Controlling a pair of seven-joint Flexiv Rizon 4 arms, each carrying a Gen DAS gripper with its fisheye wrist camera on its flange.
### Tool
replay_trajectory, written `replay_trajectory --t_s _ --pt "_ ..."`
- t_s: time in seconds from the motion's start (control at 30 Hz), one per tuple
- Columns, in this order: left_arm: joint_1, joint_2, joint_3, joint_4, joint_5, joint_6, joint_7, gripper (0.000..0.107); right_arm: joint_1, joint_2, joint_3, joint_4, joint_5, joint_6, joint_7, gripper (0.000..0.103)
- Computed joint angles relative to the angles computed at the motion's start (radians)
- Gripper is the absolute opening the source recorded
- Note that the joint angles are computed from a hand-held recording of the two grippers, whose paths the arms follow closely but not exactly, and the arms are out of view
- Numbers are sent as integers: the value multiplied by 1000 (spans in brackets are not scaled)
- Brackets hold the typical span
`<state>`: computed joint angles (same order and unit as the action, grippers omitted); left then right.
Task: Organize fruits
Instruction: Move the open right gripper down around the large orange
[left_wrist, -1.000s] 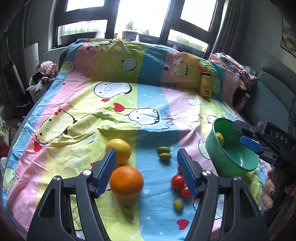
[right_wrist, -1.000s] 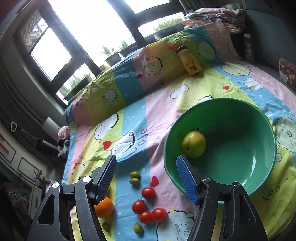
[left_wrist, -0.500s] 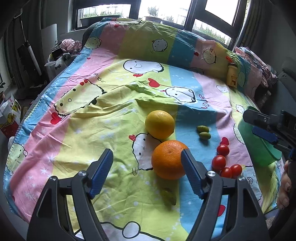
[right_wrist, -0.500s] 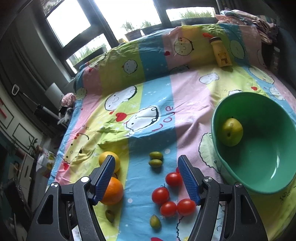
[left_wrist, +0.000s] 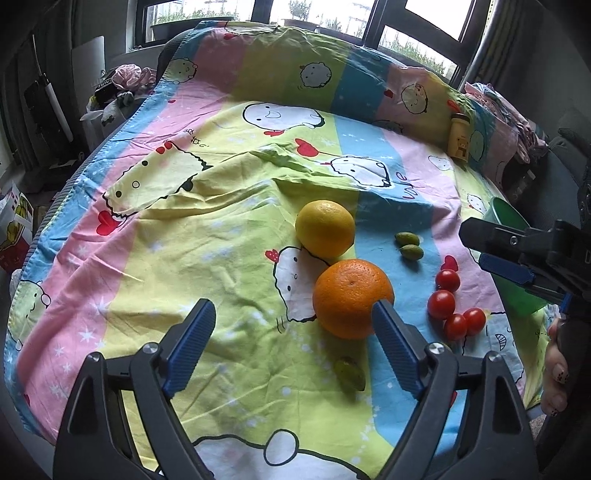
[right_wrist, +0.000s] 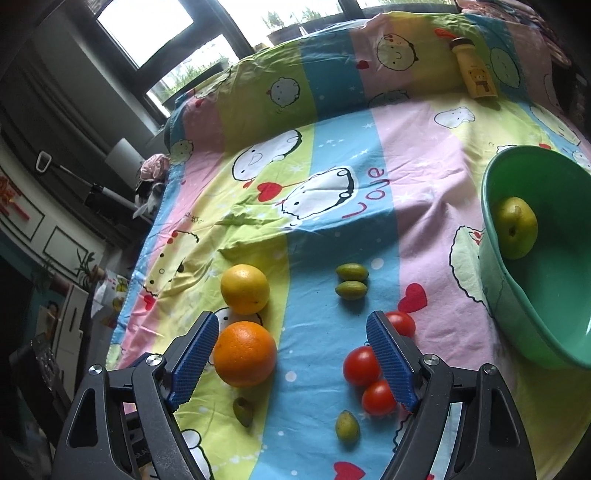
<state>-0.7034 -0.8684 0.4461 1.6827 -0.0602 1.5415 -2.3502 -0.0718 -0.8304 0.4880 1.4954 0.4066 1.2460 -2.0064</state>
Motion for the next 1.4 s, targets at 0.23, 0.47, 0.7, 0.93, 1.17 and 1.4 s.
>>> replay_trajectory --t_s 0.23,0.47,0.7,0.93,1.17,1.4 --pt "55 11 -72 8 2 3 25 87 30 -2 -24 -4 -19 -50 13 83" --pt "96 18 -125 14 -8 -7 54 87 37 -10 -24 -22 -11 -115 1 83" --pt "163 19 -213 33 -40 42 99 87 43 -20 -28 -53 23 -187 -18 83" --pt "224 -2 -314 32 -103 118 188 87 64 -39 -46 -89 57 -246 -27 83" --pt "174 -18 -265 19 -171 113 216 86 96 -62 -78 -117 54 -276 3 83" --pt "143 -25 -237 18 -197 149 232 85 95 -75 -79 -137 65 -294 5 83"
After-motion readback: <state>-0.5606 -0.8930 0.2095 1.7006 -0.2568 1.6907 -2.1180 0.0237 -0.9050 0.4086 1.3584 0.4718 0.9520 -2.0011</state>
